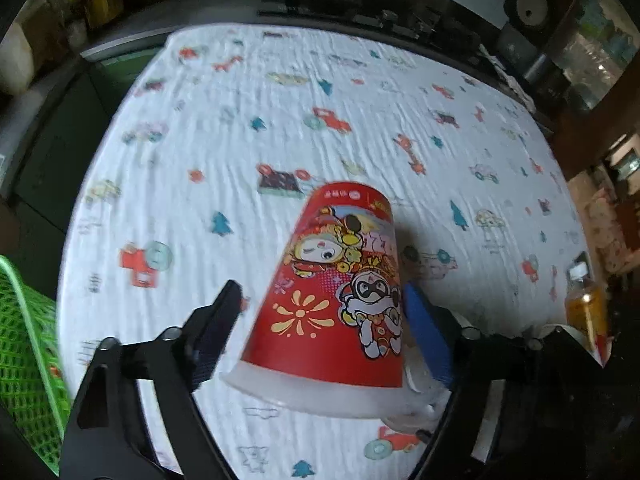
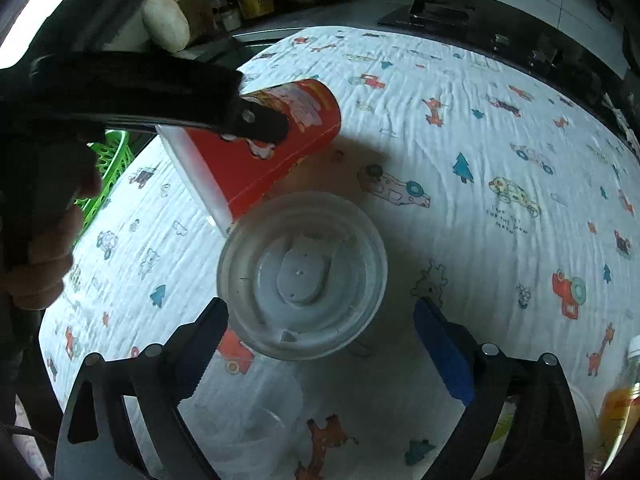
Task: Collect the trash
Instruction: 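Grasp the red paper cup with the left tool while the right tool grasps the white plastic lid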
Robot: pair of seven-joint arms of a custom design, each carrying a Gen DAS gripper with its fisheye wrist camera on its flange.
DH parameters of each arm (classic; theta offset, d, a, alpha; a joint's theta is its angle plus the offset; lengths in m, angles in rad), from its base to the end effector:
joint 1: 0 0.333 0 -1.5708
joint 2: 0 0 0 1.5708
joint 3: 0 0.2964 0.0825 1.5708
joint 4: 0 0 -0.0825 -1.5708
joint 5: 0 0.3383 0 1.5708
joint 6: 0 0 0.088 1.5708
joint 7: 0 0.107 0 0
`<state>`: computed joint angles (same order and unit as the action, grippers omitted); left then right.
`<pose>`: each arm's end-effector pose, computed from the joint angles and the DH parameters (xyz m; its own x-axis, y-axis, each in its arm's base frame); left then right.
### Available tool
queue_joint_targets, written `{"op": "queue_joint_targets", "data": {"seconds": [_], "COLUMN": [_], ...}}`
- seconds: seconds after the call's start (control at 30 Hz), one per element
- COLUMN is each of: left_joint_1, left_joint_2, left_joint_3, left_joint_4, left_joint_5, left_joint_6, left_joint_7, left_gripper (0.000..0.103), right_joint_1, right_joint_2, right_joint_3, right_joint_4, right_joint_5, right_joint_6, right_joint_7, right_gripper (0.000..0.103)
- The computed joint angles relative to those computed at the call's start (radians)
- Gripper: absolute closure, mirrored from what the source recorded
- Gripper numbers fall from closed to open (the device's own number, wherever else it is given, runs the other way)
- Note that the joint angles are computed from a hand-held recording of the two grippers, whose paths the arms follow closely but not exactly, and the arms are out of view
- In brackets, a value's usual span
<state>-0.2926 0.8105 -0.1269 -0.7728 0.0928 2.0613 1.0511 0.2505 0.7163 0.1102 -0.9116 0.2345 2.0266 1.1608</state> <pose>0.6926 -0.2547 0.5032 0.0855 -0.9696 0.2294 -0.8984 -0.1746 -0.4029 0.6814 0.2372 0.5053 0.6388 -0.7585 -0.1289 -0.7161 -0.5249 -0.4601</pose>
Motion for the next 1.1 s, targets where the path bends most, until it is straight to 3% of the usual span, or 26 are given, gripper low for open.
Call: {"op": "queue_joint_targets", "data": {"seconds": [0.17, 0.3, 0.6, 0.8, 1.1], "left_joint_1": [-0.009, 0.005, 0.044, 0.076, 0.137], "left_joint_2": [-0.025, -0.095, -0.262, -0.402, -0.604], "left_joint_3": [0.010, 0.012, 0.008, 0.004, 0.008], "left_joint_4": [-0.042, -0.164, -0.418, -0.616, -0.884], "left_joint_5": [0.022, 0.033, 0.049, 0.056, 0.071], "left_joint_6": [0.019, 0.081, 0.212, 0.311, 0.425], "left_joint_7": [0.001, -0.018, -0.052, -0.082, -0.134], "left_gripper": [0.031, 0.032, 0.032, 0.032, 0.032], "right_joint_1": [0.010, 0.031, 0.058, 0.062, 0.052], "right_joint_2": [-0.005, -0.004, 0.089, 0.052, -0.074], "right_joint_3": [0.003, -0.002, -0.015, -0.019, 0.001], "right_joint_4": [-0.006, -0.001, 0.147, 0.086, -0.114], "right_joint_5": [-0.008, -0.026, -0.063, -0.070, -0.044], "right_joint_6": [0.001, 0.004, -0.049, -0.023, 0.107], "right_joint_7": [-0.018, -0.018, 0.027, 0.037, 0.030], "right_gripper": [0.010, 0.008, 0.009, 0.015, 0.016]}}
